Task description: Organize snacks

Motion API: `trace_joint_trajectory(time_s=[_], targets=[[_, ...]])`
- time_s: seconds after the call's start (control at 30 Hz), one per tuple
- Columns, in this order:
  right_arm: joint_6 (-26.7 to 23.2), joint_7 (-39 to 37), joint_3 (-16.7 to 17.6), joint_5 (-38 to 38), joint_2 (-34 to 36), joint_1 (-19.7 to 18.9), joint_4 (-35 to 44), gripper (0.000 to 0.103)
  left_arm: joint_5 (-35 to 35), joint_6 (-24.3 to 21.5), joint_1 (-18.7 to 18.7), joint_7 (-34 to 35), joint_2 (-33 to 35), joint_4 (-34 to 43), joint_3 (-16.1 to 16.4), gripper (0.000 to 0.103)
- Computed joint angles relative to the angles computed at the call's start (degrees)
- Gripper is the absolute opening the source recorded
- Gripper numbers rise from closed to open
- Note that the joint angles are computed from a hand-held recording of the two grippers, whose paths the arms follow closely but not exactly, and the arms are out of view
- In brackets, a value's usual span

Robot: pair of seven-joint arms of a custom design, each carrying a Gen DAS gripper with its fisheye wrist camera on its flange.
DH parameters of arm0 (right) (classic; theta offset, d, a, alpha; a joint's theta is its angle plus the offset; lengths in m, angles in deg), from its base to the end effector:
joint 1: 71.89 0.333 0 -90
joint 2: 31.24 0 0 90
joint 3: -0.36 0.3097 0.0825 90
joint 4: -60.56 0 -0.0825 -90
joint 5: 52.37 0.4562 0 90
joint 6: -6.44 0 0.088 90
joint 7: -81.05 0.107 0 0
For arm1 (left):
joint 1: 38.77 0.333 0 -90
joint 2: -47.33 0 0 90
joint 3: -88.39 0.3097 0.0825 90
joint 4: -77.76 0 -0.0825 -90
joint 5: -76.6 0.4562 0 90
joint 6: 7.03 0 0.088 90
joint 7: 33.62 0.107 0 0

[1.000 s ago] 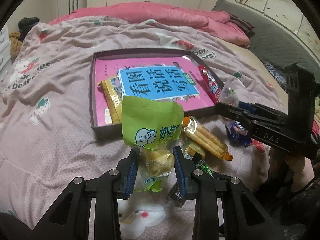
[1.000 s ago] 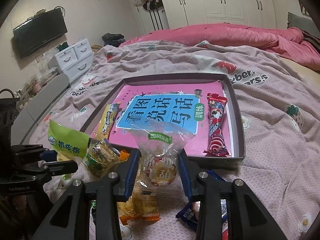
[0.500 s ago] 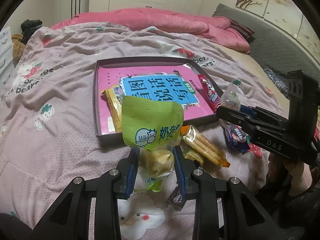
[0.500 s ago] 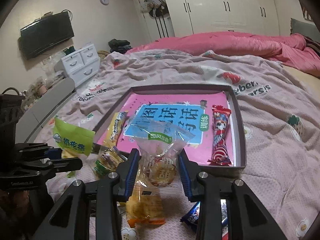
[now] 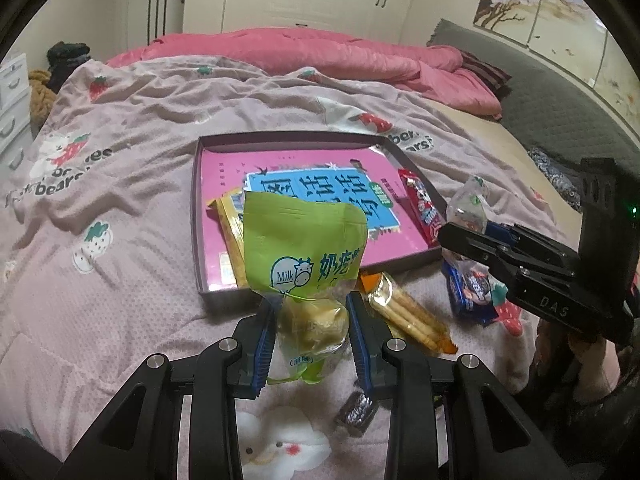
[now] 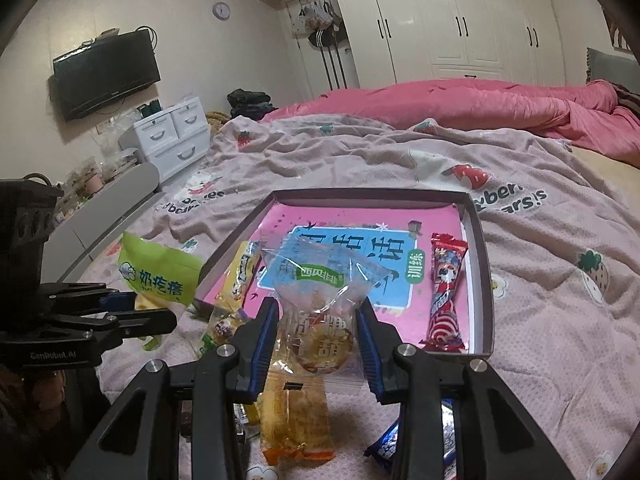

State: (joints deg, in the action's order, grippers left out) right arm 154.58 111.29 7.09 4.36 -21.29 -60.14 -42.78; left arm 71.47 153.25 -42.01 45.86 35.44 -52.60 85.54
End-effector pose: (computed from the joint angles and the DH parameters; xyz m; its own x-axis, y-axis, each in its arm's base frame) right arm 0.6855 0.2087 0.4746 0.6700 -0.7106 -0.2148 -0.5582 -0.2915 -0.7768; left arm 0.5911 -0.0598 0.4867 0.0753 -0.9792 0.1885 -0.7465 -0.1806 -0.6403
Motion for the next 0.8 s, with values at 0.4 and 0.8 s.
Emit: trace_joint_trajectory(time_s=[0.4, 0.8], targets=[[0.0, 0.1, 0.1, 2.3, 0.9, -0.6, 1.6, 0.039, 0.8, 1.1, 1.2, -2.5, 1.4, 1.1, -0.2, 0.035], [2.9, 1.5, 0.9, 0.8, 3.8, -1.2, 5.1, 0.039, 1.6, 2.5, 1.9, -3.8, 3.9, 3.6, -0.6, 0.035]])
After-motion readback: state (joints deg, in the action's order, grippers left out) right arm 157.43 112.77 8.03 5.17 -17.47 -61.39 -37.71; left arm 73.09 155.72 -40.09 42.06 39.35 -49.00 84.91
